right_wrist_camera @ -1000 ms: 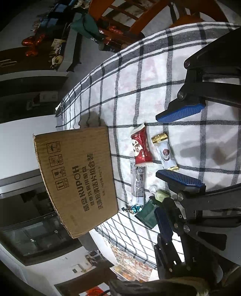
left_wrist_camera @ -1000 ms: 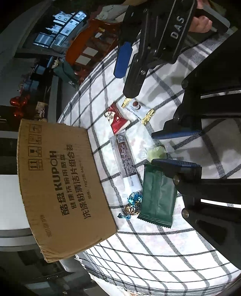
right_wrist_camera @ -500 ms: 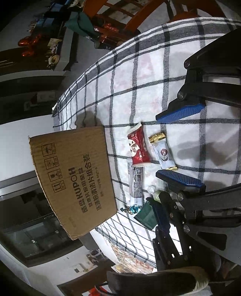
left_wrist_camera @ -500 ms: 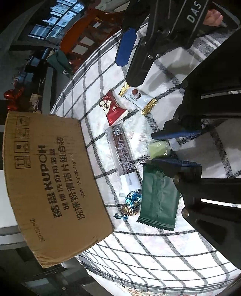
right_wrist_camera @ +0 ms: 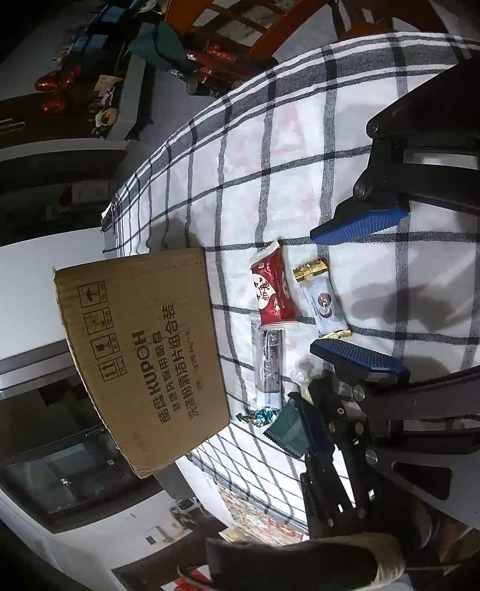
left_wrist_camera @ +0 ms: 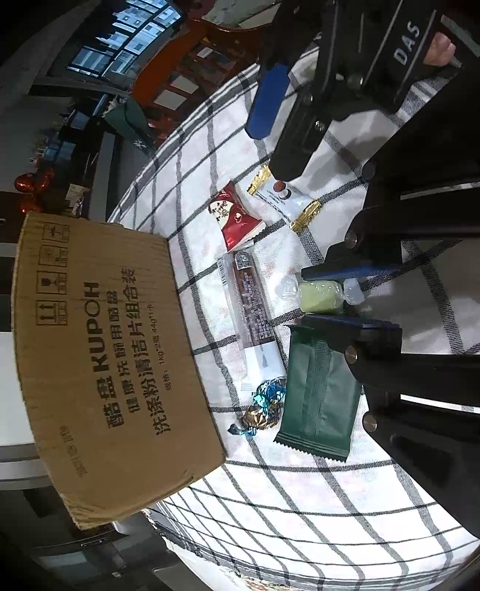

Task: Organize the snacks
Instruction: 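Grasp the pale green candy with the left tool while the right tool grasps the red candy bag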

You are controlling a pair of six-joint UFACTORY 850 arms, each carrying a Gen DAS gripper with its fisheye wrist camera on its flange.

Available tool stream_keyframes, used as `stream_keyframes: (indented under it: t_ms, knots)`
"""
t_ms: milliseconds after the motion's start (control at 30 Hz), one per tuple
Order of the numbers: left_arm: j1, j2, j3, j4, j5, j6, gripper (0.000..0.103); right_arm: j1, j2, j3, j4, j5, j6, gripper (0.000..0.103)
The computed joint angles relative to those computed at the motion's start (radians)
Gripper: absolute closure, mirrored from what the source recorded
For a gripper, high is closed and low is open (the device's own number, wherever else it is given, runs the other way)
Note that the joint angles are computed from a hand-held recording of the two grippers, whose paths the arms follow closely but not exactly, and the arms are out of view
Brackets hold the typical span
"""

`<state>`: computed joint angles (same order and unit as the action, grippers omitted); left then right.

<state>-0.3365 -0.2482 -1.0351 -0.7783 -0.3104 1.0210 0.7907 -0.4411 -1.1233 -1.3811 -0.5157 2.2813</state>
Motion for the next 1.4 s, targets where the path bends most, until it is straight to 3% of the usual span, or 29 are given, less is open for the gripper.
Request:
stream_keyframes:
  t_ms: [400, 567, 633, 667, 833, 900, 1100, 1300, 1400]
  knots:
    - [0.036, 0.061, 0.04, -0.168, -0.028, 0.159, 0.084, -0.005, -0.009, -0.027, 0.097, 0.024, -0.134, 0.049]
    - [0.041, 0.072, 0.042, -0.17, -0.027, 0.149, 0.084, -0.016, 0.005, -0.031, 0.149, 0.033, -0.213, 0.048]
    - [0.039, 0.077, 0.043, -0.166, -0.021, 0.139, 0.084, -0.019, 0.007, -0.034, 0.146, 0.019, -0.223, 0.033]
    - [0.037, 0.077, 0.042, -0.16, -0.018, 0.129, 0.084, -0.021, 0.008, -0.035, 0.137, 0.012, -0.227, 0.032]
    - [0.035, 0.064, 0.028, -0.164, -0.005, 0.11, 0.084, -0.047, -0.019, -0.072, 0.17, 0.023, -0.348, 0.032]
    - [0.032, 0.05, 0.018, -0.138, 0.006, 0.073, 0.084, -0.068, -0.039, -0.097, 0.226, 0.051, -0.442, 0.032]
    - [0.031, 0.011, -0.015, -0.076, 0.016, -0.004, 0.084, -0.1, -0.1, -0.171, 0.364, 0.037, -0.662, 0.032]
    - [0.031, -0.004, -0.023, -0.066, 0.013, -0.013, 0.084, -0.111, -0.135, -0.201, 0.404, 0.041, -0.713, 0.033]
    - [0.032, -0.009, -0.023, -0.058, 0.015, -0.019, 0.084, -0.105, -0.141, -0.203, 0.383, 0.037, -0.707, 0.045]
